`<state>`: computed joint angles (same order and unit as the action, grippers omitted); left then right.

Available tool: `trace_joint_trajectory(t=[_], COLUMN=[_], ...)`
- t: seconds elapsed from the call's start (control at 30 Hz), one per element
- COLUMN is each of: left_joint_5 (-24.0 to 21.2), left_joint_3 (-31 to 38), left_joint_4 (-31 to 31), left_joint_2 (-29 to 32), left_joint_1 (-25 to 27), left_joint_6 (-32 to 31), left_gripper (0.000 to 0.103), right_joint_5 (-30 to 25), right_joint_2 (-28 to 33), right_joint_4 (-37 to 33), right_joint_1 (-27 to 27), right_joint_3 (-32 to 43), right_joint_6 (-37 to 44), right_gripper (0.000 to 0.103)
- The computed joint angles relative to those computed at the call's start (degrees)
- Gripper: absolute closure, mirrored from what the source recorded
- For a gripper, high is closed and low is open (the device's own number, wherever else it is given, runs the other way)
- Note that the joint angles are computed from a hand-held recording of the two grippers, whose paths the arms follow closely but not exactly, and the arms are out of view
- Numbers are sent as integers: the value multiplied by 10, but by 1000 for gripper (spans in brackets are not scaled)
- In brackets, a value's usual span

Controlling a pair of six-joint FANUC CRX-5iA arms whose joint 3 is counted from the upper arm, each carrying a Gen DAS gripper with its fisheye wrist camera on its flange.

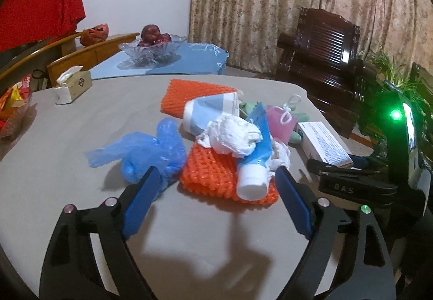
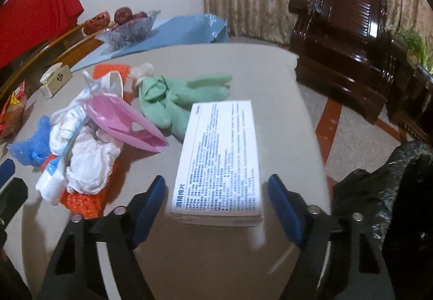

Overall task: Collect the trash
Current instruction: 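Grasp the white medicine box with the right gripper while the left grasps the blue toothpaste tube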

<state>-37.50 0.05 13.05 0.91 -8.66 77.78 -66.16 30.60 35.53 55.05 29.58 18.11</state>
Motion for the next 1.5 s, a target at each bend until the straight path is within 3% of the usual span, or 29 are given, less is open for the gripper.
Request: trace_joint_trajectory(t=[0.1, 0.37, 0.53, 0.97, 1.3, 1.37, 1.43, 1.5], left_joint_5=[-2, -29, -12, -12, -53, -53, -52, -49], left_joint_3=[5, 28, 9, -47, -75, -74, -68, -64], left_joint_4=[3, 14, 43, 69, 67, 63, 54, 49], left_joint_2=[9, 42, 32, -27, -44, -40, -36, -33], left_joint_1=[-6, -11, -9, -1, -1, -3, -6, -7], left_joint_6=[2, 0, -30, -37, -42, -39, -36, -31], left_gripper=[23, 46, 73, 76, 76, 73, 55, 53], right_joint_5=[2, 16, 27, 33, 25, 32, 32, 33], right_joint_2=[-4, -20, -34, -72, -87, -87, -86, -86], right_joint_4=[1, 4, 21, 50, 25, 22, 25, 28], right_joint_1=[0, 1, 7, 39, 69, 69, 69, 68], right_joint_3=[-7, -27, -45, -81, -108, -113, -116, -120], right_joint_6=[-6, -14, -35, -49, -41, -45, -44, -46], right_gripper=[43, 44, 44, 45, 46, 45, 44, 40])
